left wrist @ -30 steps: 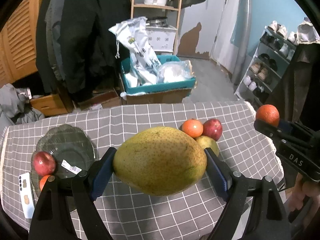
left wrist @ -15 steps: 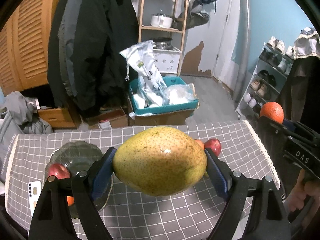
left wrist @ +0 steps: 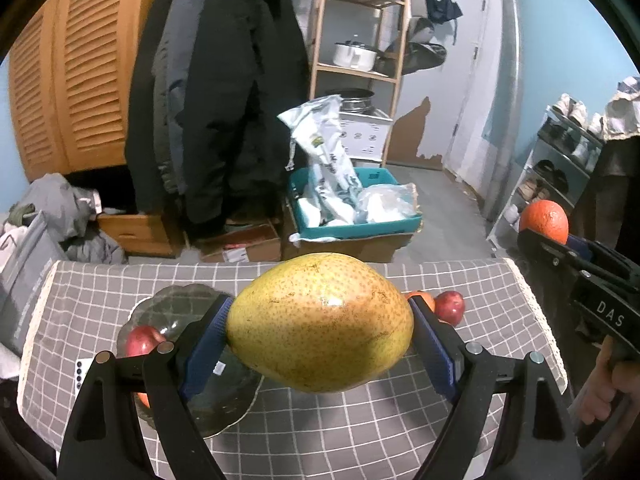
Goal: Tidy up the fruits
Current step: 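Lift and carry the green fruit and tangerine with both tools over the green glass bowl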
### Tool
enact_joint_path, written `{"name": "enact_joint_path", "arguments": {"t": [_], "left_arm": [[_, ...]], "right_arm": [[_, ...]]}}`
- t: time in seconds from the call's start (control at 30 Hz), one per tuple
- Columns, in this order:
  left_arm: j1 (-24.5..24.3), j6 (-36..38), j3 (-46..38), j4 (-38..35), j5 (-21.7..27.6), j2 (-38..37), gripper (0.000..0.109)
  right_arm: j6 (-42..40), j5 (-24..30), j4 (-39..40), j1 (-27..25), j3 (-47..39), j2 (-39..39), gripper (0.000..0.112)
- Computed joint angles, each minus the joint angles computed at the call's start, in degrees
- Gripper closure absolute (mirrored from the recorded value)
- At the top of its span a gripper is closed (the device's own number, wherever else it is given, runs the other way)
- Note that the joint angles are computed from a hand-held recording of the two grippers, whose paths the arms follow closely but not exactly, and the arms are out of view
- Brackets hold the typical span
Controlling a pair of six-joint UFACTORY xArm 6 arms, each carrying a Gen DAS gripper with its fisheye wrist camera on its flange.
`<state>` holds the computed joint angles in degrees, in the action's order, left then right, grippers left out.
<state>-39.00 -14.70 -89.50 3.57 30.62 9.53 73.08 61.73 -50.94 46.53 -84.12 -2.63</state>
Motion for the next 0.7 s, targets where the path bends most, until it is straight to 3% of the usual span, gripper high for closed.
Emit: {"name": "enact_joint_path", "arguments": {"t": [0.7], "left_arm": [[7.5, -2.0, 5.3, -1.1, 1.6, 0.4, 0.021]], "right_arm": [[-13.5, -6.8, 13.0, -2.8, -22.5, 21.7, 0.07]]}}
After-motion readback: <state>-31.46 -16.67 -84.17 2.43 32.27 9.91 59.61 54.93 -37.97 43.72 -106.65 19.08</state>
